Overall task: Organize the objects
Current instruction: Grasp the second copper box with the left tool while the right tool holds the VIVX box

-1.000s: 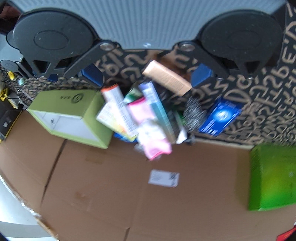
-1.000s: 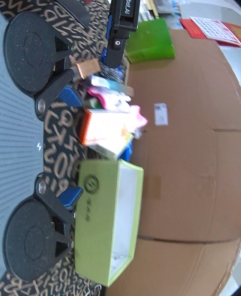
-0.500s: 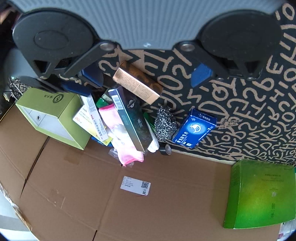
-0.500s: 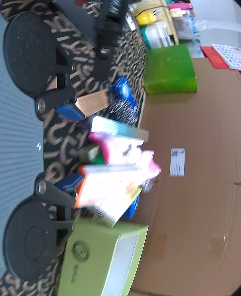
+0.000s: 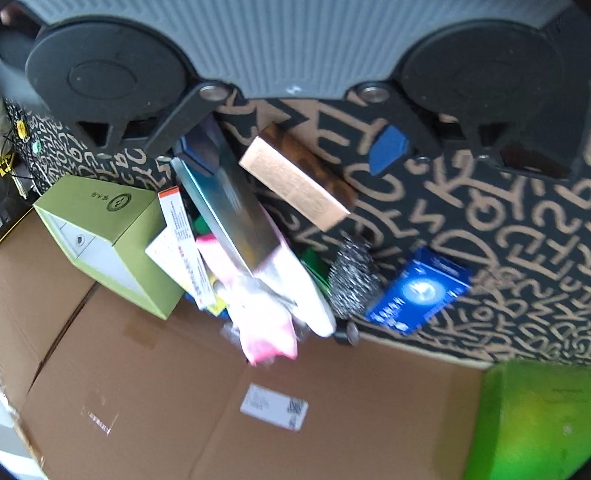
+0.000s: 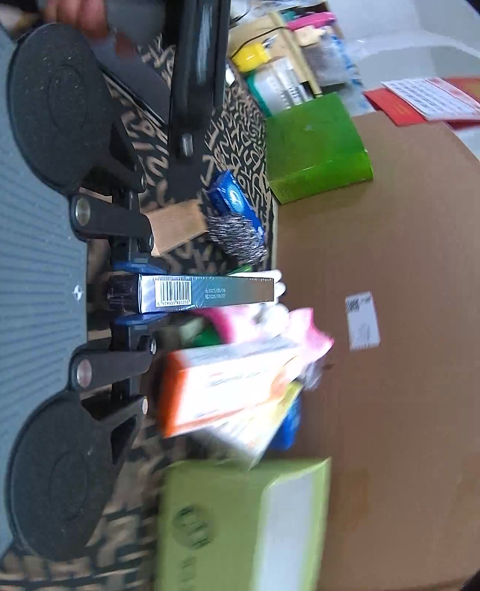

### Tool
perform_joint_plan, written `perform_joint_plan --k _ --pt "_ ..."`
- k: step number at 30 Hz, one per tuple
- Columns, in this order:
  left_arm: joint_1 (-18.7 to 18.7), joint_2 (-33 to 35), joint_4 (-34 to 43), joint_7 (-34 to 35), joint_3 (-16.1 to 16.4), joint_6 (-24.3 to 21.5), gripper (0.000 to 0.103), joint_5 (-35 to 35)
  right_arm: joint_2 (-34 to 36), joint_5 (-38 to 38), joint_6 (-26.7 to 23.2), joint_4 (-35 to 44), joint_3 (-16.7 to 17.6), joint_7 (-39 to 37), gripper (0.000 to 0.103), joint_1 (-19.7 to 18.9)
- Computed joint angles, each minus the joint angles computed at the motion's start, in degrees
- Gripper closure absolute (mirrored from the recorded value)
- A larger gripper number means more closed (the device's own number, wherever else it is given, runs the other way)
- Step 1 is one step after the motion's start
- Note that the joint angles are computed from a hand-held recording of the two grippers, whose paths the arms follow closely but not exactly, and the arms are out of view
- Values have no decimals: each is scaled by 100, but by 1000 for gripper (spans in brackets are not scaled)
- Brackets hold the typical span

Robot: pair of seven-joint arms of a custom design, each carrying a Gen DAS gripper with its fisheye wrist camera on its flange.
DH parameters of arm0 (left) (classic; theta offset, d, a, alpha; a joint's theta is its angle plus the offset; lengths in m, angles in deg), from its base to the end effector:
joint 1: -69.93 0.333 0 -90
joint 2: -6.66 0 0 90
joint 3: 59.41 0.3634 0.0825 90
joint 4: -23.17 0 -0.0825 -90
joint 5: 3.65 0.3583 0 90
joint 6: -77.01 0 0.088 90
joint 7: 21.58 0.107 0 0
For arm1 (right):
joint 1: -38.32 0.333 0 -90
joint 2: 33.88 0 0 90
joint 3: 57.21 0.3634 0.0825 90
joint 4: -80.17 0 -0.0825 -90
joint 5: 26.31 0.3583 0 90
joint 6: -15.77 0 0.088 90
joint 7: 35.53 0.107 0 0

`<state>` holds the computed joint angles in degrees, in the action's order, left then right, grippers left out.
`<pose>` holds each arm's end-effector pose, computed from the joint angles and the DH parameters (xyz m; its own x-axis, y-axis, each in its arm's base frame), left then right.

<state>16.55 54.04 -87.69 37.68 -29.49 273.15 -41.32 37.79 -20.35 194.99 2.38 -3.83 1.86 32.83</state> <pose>0.6110 -0.2590 0.2567 0.3537 -0.8674 0.3501 -0.5502 -0.4956 -0.6721 0.7265 0.3302 0.2386 0.7692 -0.6008 -0.2177 -0.4582 -0.2812 -0.8432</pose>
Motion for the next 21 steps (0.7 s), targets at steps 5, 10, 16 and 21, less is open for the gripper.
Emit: perform_joint_plan --k 5,10,16,21 --pt "-632 863 750 -515 1197 -1128 25 -12 -376 357 -171 -1308 357 267 79 -1034" --pt "-504 973 1060 -459 1227 -1420 57 706 -682 332 655 -2031 251 658 72 -1341" --pt "-114 261 577 175 372 -899 71 1793 -1047 -71 1519 -2082 -522 950 47 -769" --pt "-490 65 223 -25 634 -920 56 2197 -1011 -670 1377 -1744 -879 963 46 -384"
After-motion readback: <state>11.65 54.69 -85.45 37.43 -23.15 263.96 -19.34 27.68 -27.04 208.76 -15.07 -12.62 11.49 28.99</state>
